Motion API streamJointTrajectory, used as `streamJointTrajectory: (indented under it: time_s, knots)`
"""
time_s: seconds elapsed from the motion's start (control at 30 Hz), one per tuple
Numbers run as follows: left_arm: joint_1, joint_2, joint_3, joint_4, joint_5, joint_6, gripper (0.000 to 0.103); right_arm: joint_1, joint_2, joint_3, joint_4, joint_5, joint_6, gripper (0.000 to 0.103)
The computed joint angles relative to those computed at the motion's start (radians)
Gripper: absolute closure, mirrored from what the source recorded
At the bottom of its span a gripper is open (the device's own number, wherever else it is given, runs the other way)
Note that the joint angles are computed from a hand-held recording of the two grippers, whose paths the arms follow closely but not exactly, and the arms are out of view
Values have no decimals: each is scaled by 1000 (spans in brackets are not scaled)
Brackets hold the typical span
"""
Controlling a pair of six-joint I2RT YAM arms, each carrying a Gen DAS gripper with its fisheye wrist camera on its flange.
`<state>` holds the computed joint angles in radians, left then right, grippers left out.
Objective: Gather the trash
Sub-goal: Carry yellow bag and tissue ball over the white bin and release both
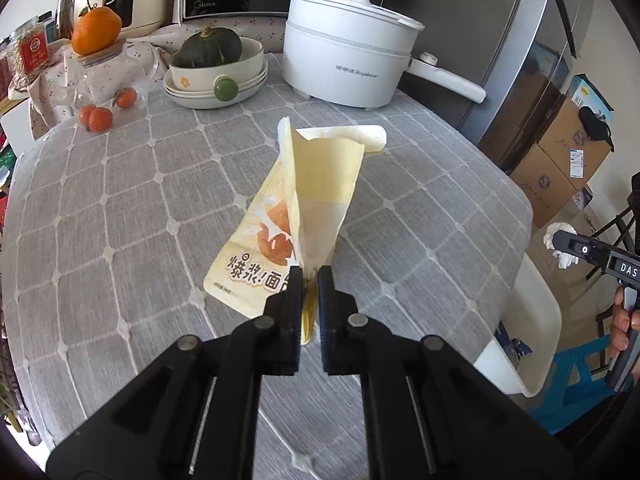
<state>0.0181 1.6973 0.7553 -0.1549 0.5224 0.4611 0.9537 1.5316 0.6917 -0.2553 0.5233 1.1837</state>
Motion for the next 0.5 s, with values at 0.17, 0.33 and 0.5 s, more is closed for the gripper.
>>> streamJointTrajectory:
  time_s: [0.17,0.33,0.5]
  knots:
    - [28,-201,-134,-92,92,41,95,140,-83,28,-213,95,158,70]
    - [32,-364,-234,-171,166,76,95,291,-117,52,-405,165,358,70]
    - [-1,-495,-307,-243,230,87,95,425,-133,12,-520,176,590,70]
